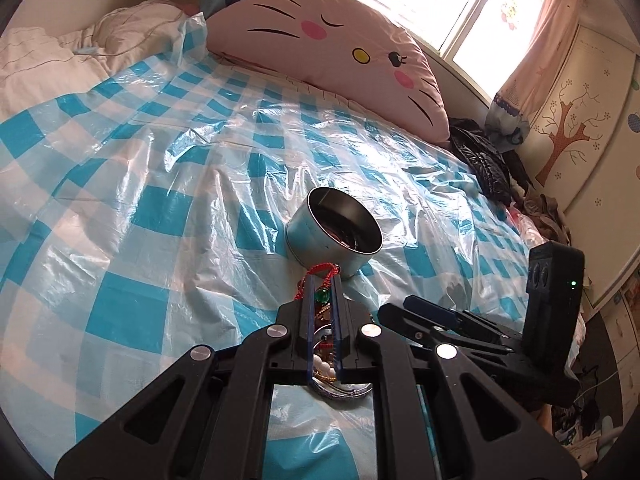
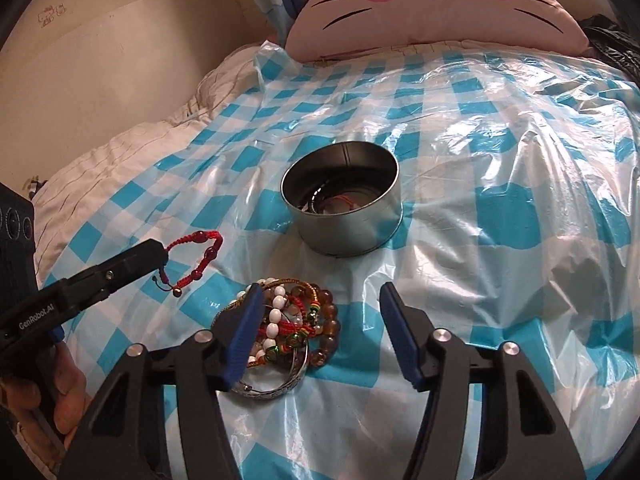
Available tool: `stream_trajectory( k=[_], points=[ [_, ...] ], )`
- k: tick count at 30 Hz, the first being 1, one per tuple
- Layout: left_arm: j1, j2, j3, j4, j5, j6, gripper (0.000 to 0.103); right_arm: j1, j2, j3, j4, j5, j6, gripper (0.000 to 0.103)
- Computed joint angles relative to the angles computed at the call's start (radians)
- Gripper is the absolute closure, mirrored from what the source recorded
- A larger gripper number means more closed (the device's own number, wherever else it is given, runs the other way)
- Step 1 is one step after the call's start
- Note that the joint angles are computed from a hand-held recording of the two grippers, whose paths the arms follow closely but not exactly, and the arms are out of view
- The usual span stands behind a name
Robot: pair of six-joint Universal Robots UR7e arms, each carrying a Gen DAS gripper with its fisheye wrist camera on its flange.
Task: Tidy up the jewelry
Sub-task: 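Grasp a green-and-red bead strand with the right tool while left lifts its bracelet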
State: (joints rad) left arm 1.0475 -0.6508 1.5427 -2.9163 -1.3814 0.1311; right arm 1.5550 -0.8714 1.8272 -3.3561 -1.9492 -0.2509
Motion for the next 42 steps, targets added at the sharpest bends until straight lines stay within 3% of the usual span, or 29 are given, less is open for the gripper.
stream_trajectory(
  k=[3,11,13,16,28,42],
  points=[
    [0.001,0.000,0.000,0.003,-0.005,0.003,0.096,-0.015,0.001,-0.012,0.038,0.033,0.019,0.048],
    [0.002,0.000,-0.001,0.002,-0.020,0.015,0.096,-0.024,0.004,-0.029,0.132,0.073,0.031,0.069],
    [0.001,0.000,-0.002,0.004,-0.019,0.013,0.096,-0.025,0.001,-0.023,0.128,0.086,0.030,0.083],
    [-0.002,0.000,0.000,0.003,-0.015,0.017,0.096,-0.021,-0.005,-0.009,0.116,0.096,0.025,0.094],
    [-0.004,0.000,0.004,-0.003,-0.014,0.026,0.096,-0.042,-0.076,0.116,-0.113,0.220,0.110,0.094],
    [-0.048,0.009,0.040,-0.063,0.060,0.132,0.096,-0.043,-0.089,0.152,-0.251,0.238,0.094,0.094]
  ],
)
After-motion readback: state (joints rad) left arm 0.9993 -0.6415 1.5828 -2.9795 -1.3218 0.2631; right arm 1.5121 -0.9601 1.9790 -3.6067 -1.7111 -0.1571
